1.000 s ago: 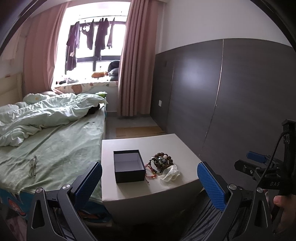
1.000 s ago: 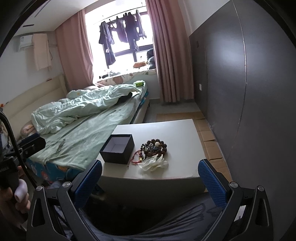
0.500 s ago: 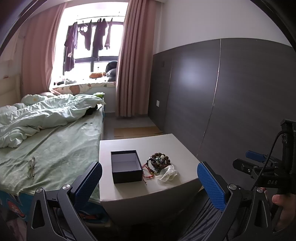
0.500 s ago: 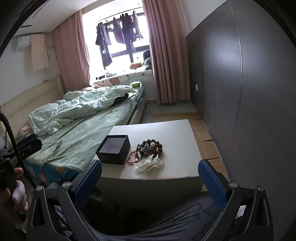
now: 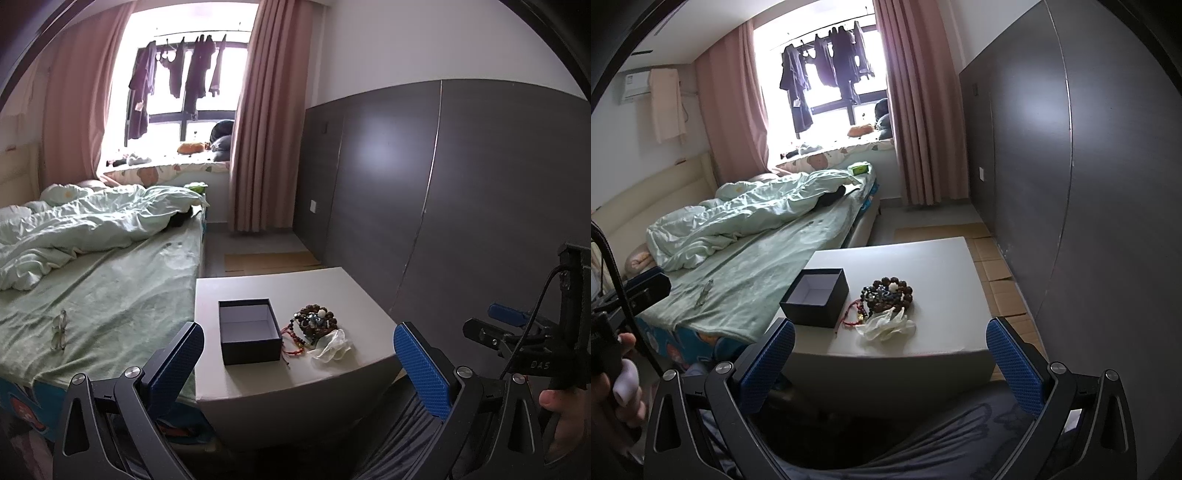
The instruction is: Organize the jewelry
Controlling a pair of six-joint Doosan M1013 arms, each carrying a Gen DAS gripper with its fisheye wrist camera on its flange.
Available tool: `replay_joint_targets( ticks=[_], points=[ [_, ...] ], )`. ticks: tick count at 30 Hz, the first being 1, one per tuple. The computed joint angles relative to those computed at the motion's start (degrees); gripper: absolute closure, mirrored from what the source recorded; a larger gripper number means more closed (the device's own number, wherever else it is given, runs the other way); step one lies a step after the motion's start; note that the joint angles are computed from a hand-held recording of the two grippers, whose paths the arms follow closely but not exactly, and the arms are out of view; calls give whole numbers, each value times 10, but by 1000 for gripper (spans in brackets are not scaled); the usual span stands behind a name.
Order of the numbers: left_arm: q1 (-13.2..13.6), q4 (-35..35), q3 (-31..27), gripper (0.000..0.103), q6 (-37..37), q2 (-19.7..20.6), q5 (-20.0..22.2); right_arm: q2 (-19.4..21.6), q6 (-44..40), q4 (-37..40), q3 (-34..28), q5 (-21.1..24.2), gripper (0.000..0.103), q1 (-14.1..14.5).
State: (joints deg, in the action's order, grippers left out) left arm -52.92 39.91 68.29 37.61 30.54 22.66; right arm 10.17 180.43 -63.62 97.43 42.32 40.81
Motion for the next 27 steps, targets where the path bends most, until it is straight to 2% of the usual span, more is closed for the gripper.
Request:
replay_joint_targets(
  ticks=[7,13,16,21,27],
  points=[
    [2,-20,-1,0,11,1,-8,-7,23,-5,13,-10,0,-7],
    [9,-65,-7,0,57,7,-33,-7,29,-4,17,-11,0,-11],
    [13,-92,-17,0,91,15,-41,-6,30,7,20,-29,0,-19],
    [22,-196,-39,3,189,34,-43,1,15,36,23,-57,0,-34],
    [34,-334,-73,18,307,61,-18,16,-28,92,18,-98,0,-58]
  ],
)
